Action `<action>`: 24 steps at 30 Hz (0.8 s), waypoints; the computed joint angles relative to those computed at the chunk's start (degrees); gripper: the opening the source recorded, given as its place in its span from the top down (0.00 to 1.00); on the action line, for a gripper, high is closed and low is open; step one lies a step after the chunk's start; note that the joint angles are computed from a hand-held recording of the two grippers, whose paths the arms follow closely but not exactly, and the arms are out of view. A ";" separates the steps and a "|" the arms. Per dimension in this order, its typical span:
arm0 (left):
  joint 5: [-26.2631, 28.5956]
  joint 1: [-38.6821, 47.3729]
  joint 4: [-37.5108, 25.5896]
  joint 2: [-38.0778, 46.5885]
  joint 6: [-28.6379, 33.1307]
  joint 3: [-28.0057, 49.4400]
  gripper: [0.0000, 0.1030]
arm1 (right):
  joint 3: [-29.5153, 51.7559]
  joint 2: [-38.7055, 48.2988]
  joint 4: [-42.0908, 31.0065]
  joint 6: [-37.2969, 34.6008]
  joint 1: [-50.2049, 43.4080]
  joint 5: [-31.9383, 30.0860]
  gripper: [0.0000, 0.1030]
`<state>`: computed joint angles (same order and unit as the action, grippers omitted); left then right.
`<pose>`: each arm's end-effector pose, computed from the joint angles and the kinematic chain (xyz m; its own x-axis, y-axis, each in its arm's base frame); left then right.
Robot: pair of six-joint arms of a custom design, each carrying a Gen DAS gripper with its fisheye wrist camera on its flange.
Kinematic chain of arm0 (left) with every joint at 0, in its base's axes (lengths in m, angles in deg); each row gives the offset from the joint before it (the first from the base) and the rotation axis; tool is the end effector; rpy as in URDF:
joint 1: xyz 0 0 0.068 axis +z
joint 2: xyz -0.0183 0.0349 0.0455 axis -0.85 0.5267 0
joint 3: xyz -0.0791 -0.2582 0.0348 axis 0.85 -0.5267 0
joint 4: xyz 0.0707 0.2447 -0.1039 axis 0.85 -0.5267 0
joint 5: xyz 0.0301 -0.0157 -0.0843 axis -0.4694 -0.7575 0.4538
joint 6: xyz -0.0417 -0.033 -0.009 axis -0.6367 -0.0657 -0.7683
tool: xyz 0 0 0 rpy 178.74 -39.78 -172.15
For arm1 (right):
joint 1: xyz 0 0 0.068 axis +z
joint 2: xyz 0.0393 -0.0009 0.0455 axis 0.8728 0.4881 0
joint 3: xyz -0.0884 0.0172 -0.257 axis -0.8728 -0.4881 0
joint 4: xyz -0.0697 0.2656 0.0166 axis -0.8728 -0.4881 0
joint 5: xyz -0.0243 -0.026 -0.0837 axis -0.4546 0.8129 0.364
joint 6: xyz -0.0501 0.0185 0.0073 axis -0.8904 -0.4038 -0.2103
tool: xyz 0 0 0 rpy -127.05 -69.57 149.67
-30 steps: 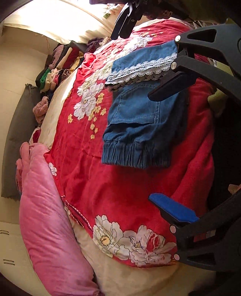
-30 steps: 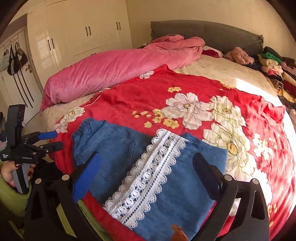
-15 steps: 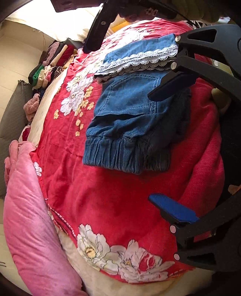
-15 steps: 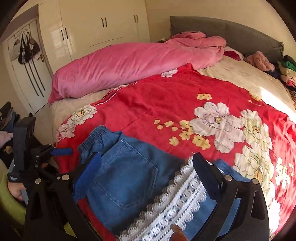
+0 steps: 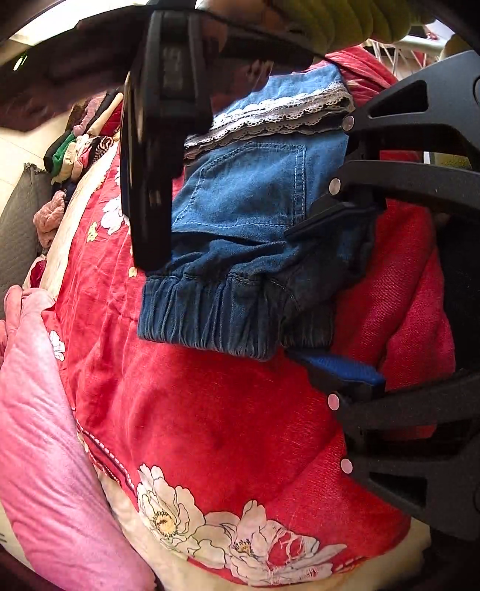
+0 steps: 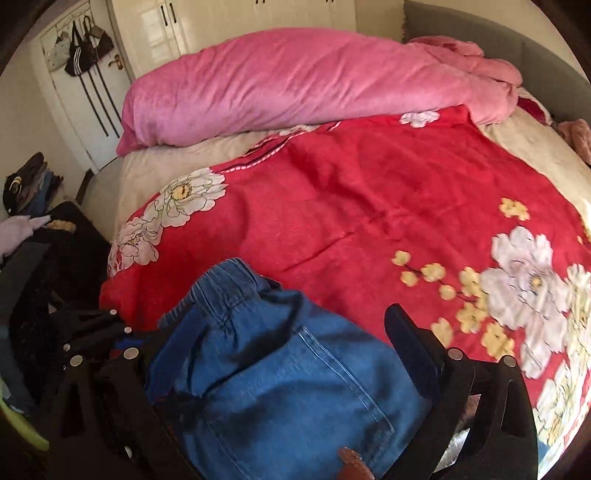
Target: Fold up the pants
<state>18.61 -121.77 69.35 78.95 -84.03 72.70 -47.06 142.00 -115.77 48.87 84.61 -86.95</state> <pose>0.1406 -0.2660 0.1586 -0.8090 0.1939 -0.5549 0.3892 0.8841 -0.2585 0.2063 0.0978 0.2030 -0.7361 -0.3760 -0.5629 -0.5217 0.8450 0.1177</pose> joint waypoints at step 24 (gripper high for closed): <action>11.44 0.44 10.31 -3.79 -2.29 -3.49 0.17 | -3.14 -18.59 -16.53 -13.67 -25.96 -30.61 0.71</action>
<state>30.05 -121.33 79.66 75.16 -86.32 69.22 -50.20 123.41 -132.30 35.20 58.65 -117.56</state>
